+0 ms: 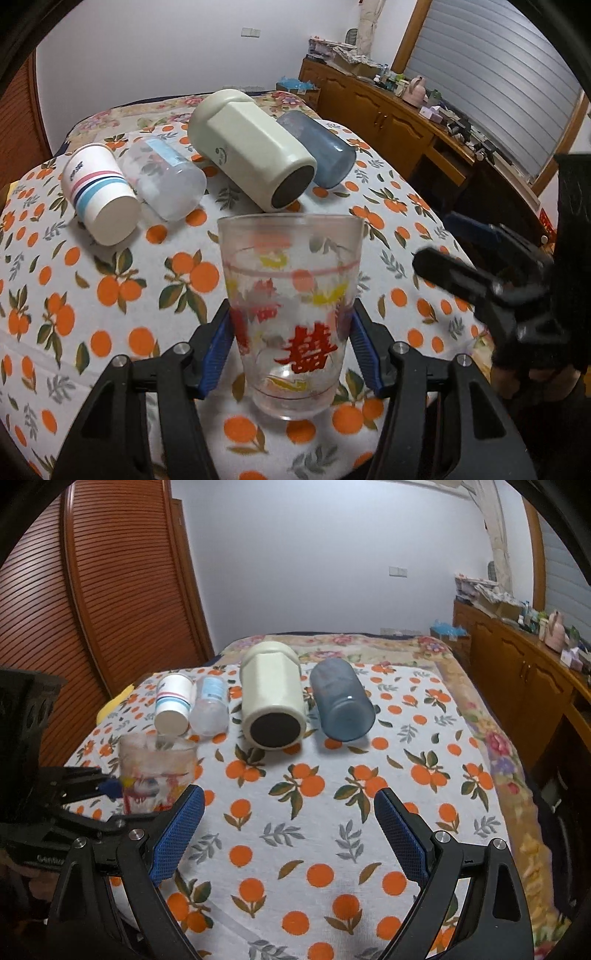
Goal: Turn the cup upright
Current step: 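Rotate the left gripper to turn the glass cup rim-up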
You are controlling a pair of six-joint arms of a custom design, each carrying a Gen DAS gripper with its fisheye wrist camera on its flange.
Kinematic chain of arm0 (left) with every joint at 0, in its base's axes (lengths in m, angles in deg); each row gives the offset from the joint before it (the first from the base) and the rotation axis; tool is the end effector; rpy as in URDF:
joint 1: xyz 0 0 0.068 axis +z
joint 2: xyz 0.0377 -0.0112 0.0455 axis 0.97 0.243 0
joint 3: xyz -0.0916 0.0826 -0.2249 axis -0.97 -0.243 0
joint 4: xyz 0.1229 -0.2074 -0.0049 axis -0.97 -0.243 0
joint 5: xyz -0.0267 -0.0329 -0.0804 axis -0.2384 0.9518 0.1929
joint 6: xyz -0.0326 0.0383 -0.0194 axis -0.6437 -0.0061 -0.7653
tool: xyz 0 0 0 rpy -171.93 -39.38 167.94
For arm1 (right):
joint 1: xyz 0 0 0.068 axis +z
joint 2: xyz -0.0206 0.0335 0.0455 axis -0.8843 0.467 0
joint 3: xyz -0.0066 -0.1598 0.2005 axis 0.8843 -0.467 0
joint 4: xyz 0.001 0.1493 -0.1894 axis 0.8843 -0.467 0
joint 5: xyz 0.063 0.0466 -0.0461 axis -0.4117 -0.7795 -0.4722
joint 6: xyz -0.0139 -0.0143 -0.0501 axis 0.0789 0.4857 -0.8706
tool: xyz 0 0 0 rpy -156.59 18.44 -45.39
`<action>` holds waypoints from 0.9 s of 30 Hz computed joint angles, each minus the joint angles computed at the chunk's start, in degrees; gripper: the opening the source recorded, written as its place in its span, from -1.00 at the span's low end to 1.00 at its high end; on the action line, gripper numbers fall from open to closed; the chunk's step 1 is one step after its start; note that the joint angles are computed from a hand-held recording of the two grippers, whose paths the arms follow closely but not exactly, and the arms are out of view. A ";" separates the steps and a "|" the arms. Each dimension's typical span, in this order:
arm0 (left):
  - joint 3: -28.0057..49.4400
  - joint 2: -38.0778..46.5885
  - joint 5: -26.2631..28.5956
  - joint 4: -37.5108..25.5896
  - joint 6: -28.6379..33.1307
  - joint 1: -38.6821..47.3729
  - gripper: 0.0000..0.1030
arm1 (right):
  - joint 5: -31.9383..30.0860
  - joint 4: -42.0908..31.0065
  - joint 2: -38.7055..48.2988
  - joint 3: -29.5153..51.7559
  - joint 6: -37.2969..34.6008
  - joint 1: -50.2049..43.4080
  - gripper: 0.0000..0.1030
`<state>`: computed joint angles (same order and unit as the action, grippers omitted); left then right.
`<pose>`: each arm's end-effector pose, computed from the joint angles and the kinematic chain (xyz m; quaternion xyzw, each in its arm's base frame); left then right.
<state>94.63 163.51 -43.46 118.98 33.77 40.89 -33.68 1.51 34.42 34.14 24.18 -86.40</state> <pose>0.1669 -0.1136 0.0558 0.0353 0.9413 -0.1441 0.3031 0.1876 -0.0580 0.0832 -0.2315 0.8755 0.1653 0.3906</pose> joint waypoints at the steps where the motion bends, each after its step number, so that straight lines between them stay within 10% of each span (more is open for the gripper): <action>1: 0.77 1.66 0.45 0.60 0.68 0.95 0.13 | 0.61 1.18 1.25 0.17 0.44 0.64 0.84; 14: 1.38 9.20 3.36 6.00 1.81 5.84 0.17 | 4.03 6.60 6.41 0.00 2.56 3.19 0.84; 27: -9.74 -20.39 -1.98 -3.76 1.67 6.06 0.36 | 4.86 5.69 5.57 -0.63 5.97 8.82 0.83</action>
<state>84.89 143.11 -45.44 115.23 35.44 46.95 -28.82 7.20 39.99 33.51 30.14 -77.58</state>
